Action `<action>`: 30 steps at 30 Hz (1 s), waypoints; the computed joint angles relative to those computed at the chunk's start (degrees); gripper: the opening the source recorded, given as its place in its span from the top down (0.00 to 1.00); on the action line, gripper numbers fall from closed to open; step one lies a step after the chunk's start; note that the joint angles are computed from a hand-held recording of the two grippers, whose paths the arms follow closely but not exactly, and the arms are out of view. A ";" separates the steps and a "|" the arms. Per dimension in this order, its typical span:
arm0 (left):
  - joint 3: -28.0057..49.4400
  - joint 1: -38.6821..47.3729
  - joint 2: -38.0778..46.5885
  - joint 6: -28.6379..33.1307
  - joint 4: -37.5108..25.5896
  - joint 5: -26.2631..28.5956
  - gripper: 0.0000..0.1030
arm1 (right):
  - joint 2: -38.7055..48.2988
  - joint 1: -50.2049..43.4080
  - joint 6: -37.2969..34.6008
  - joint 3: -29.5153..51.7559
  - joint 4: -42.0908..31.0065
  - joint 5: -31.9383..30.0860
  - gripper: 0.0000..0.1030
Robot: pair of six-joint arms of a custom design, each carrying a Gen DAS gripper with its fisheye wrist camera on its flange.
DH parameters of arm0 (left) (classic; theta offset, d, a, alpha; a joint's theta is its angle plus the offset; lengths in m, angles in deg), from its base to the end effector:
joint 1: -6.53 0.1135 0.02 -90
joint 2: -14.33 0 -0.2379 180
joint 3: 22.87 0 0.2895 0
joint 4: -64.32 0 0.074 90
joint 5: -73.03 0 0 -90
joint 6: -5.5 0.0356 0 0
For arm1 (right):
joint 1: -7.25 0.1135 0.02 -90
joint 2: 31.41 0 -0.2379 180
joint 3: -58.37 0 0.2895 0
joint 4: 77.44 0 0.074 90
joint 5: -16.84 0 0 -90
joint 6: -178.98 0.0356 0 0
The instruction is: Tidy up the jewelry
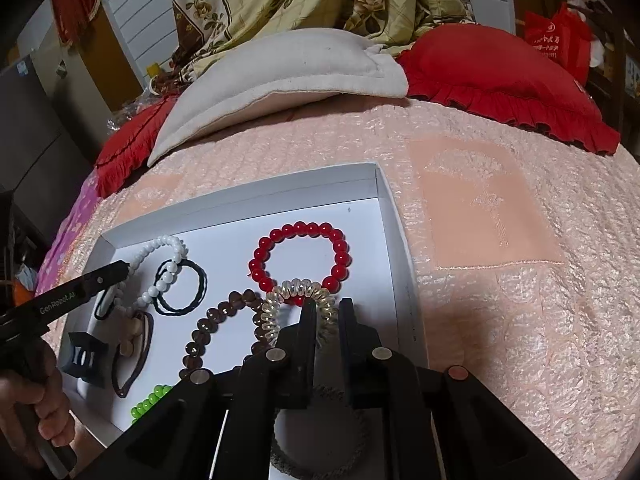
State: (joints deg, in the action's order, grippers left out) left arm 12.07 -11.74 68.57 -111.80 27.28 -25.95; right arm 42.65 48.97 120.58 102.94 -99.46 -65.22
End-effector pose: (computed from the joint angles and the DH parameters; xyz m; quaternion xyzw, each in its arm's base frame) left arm 0.2056 -0.0620 0.1200 -0.0977 0.9495 -0.0427 0.2951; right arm 0.2083 0.1791 0.1142 -0.0603 0.9402 0.1439 0.3028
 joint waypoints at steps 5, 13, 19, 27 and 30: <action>0.31 -0.65 0.62 -0.51 -0.04 -1.33 0.58 | -1.34 0.26 -0.31 -0.67 0.37 -0.31 0.90; 0.77 -1.15 1.48 -0.87 -0.11 -2.39 0.48 | -5.06 -0.07 -0.11 -2.36 0.31 0.11 0.90; 0.19 -4.19 -5.86 -2.31 -2.66 -9.16 0.20 | -19.73 1.91 0.60 -7.69 -1.04 4.10 0.89; 0.11 -13.51 -19.00 -6.87 -17.05 -14.76 0.16 | -29.95 17.45 8.55 -5.82 -18.86 17.73 0.24; -0.40 -24.87 -29.83 -15.88 -30.13 -23.86 0.16 | -36.45 25.35 15.28 -7.64 -25.79 22.48 0.15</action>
